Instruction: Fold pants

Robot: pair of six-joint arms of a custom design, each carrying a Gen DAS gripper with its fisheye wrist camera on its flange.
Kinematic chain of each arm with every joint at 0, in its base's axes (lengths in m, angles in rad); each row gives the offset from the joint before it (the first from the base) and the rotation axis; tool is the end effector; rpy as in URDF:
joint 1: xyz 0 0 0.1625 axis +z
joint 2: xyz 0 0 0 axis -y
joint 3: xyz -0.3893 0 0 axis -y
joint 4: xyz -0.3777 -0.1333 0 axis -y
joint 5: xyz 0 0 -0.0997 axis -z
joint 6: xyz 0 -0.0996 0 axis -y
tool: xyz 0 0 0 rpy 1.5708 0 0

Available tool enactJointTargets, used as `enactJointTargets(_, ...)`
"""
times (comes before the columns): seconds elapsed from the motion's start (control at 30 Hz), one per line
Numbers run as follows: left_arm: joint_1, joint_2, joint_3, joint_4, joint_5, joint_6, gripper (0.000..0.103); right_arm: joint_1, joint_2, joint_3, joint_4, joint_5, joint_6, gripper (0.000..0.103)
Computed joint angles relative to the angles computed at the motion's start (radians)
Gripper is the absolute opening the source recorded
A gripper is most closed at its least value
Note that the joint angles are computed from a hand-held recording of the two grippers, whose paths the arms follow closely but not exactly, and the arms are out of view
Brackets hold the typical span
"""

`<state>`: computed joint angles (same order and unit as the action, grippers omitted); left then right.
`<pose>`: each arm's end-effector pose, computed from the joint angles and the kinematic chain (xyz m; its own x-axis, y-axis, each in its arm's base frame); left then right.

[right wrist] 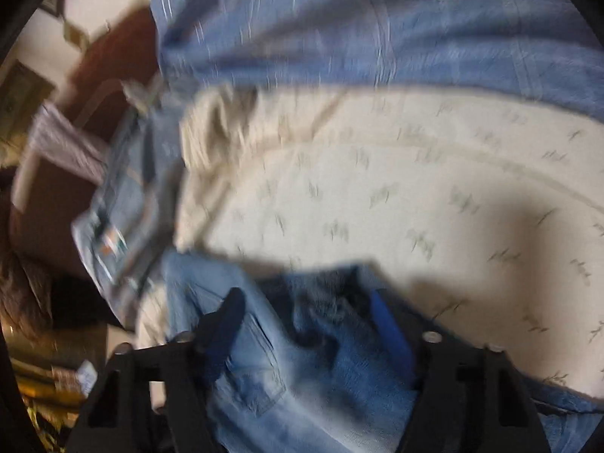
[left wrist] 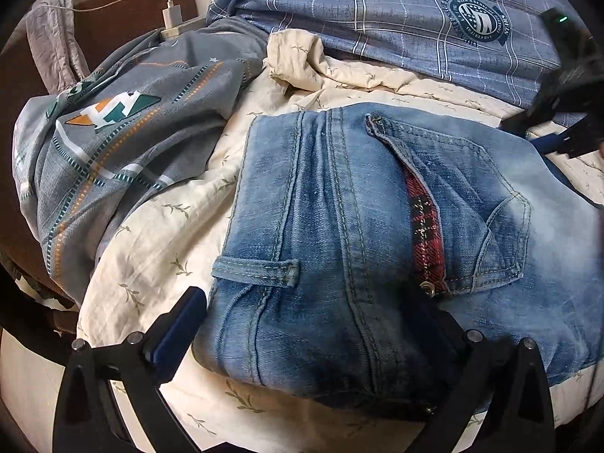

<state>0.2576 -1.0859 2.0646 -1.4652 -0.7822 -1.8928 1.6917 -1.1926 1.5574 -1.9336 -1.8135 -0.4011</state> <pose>-0.3124 -0.2932 0.0726 -0.5639 -0.3792 -0.7336 0.2618 0.7604 -0.5944 0.1805 -0.5786 0.2927 -0.8400 -0.4958 0.2205 -0.4872 0.8680 0.0957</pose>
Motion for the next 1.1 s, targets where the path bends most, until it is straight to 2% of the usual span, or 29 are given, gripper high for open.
enactJointTargets(0.03,-0.001,-0.001,0.002,-0.001,0.001,0.002,0.103,0.001,0.021,-0.008,0.006,-0.025,-0.001,0.050)
enactJointTargets(0.07,-0.002,-0.003,0.005,-0.003,0.001,0.004,0.103,-0.001,0.037,-0.022,0.032,-0.028,0.003,0.027)
enactJointTargets(0.1,-0.003,-0.004,0.008,-0.005,0.002,0.006,0.103,0.002,0.053,-0.036,0.067,-0.035,0.000,0.016)
enactJointTargets(0.17,-0.005,-0.007,0.012,-0.008,0.003,0.008,0.103,0.041,0.044,-0.006,0.035,-0.102,-0.061,0.012)
enactJointTargets(0.3,-0.002,-0.001,0.007,-0.001,0.009,0.000,0.103,0.078,0.005,0.023,-0.085,-0.092,-0.121,0.010)
enactJointTargets(0.37,0.003,0.009,-0.004,0.007,0.012,0.005,0.103,0.065,0.047,0.028,-0.119,-0.147,-0.112,0.010)
enactJointTargets(0.4,0.001,0.013,-0.008,0.017,0.013,0.000,0.103,0.043,0.066,0.025,-0.109,-0.142,-0.088,0.010)
enactJointTargets(0.43,-0.001,0.014,-0.009,0.023,0.014,0.000,0.103,0.019,0.065,0.033,-0.126,-0.096,-0.079,0.011)
enactJointTargets(0.47,-0.004,0.015,-0.008,0.027,0.015,0.005,0.103,-0.003,0.064,0.016,-0.105,-0.040,-0.061,0.011)
enactJointTargets(0.5,-0.006,0.012,-0.005,0.024,0.015,0.014,0.103,-0.047,0.069,-0.025,-0.041,0.057,-0.001,0.011)
enactJointTargets(0.57,-0.008,0.005,0.001,0.019,0.006,0.018,0.103,-0.118,0.091,-0.104,0.083,0.199,0.113,0.013)
enactJointTargets(0.6,-0.009,0.004,0.003,0.018,0.004,0.018,0.103,-0.148,0.097,-0.125,0.126,0.258,0.149,0.014)
enactJointTargets(0.63,-0.009,0.004,0.003,0.019,0.005,0.018,0.103,-0.157,0.089,-0.118,0.127,0.278,0.162,0.017)
enactJointTargets(0.67,-0.009,0.007,0.001,0.021,0.004,0.015,0.103,-0.160,0.074,-0.102,0.112,0.281,0.162,0.020)
enactJointTargets(0.7,-0.008,0.009,-0.001,0.024,0.005,0.012,0.103,-0.153,0.053,-0.084,0.086,0.273,0.152,0.030)
enactJointTargets(0.77,-0.009,0.015,-0.006,0.035,0.004,0.001,0.103,-0.135,-0.015,-0.017,-0.009,0.292,0.098,0.032)
enactJointTargets(0.83,-0.009,0.022,-0.013,0.049,0.003,-0.011,0.103,-0.110,-0.085,0.052,-0.138,0.282,0.046,0.038)
enactJointTargets(0.9,-0.008,0.025,-0.015,0.050,0.003,-0.015,0.103,-0.081,-0.133,0.096,-0.193,0.260,-0.039,0.055)
enactJointTargets(0.97,-0.007,0.029,-0.019,0.054,0.003,-0.019,0.103,-0.056,-0.159,0.127,-0.209,0.184,-0.131,0.058)
enactJointTargets(1.03,-0.007,0.033,-0.022,0.059,0.004,-0.022,0.103,-0.036,-0.162,0.153,-0.213,0.068,-0.237,0.058)
enactJointTargets(1.1,-0.007,0.034,-0.023,0.060,0.004,-0.024,0.103,-0.035,-0.152,0.173,-0.228,-0.008,-0.294,0.058)
